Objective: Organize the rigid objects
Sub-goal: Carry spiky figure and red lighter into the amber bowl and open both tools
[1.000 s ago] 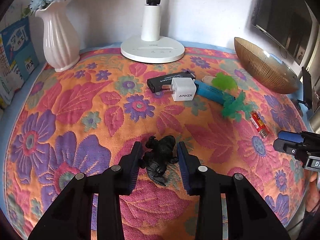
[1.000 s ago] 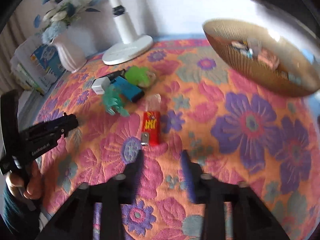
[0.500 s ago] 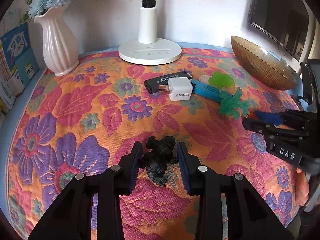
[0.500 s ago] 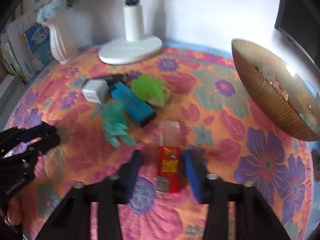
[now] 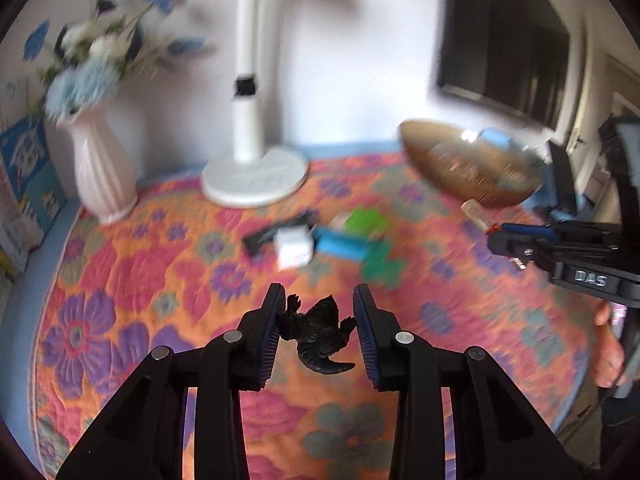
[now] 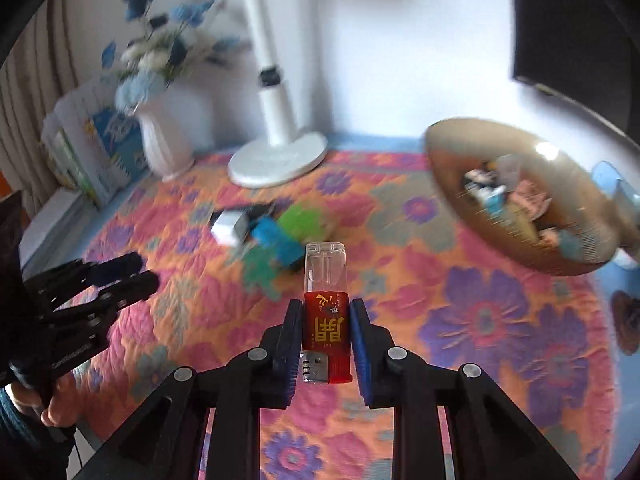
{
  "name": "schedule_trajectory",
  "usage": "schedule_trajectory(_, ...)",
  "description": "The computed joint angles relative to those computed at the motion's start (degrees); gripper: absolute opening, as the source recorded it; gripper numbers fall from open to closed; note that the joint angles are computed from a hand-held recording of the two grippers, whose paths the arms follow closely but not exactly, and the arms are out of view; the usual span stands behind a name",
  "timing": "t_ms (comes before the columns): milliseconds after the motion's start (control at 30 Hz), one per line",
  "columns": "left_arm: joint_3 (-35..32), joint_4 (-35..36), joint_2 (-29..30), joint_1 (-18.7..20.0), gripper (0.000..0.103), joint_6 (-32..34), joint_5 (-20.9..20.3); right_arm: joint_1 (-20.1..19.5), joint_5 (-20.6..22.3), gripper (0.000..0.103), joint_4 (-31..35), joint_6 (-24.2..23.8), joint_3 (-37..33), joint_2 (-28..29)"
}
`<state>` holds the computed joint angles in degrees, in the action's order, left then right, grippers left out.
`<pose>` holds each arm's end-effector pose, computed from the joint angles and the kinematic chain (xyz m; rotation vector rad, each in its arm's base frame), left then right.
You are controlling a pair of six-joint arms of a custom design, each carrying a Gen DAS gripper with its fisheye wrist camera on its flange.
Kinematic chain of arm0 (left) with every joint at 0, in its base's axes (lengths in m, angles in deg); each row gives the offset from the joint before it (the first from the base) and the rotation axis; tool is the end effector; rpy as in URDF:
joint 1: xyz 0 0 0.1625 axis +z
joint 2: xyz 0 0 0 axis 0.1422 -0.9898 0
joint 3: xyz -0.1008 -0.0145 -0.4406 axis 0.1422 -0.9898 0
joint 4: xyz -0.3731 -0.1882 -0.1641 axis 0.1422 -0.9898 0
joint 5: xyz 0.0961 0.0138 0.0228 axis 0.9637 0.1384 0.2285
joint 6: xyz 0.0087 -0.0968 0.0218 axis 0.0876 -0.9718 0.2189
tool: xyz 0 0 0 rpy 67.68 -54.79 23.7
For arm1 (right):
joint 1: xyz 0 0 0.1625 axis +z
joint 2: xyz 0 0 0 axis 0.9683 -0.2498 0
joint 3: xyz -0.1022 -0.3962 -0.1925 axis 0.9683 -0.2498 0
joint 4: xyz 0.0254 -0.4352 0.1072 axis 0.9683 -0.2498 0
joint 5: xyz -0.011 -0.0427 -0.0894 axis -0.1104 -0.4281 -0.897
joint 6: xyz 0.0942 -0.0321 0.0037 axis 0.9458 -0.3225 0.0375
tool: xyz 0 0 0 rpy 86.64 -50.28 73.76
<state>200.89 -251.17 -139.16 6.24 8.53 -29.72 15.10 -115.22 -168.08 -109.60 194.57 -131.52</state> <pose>-0.2868 -0.2869 0.0619 0.8364 2.3565 -0.8716 0.1019 -0.2920 0.2707 0.5642 -2.4418 0.7785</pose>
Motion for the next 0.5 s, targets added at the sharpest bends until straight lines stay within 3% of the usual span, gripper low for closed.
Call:
schedule_trajectory(233, -8.12, -4.55, 4.28, 0.53, 0.032, 9.5, -0.38, -3.27, 1.3, 0.022, 5.66, 0.61, -4.45, -8.11)
schedule_trajectory(500, -24.51, -5.6, 14.91, 3.88, 0.032, 17.9, -6.28, -8.28, 1.68, 0.022, 8.25, 3.96, -12.06, -10.5)
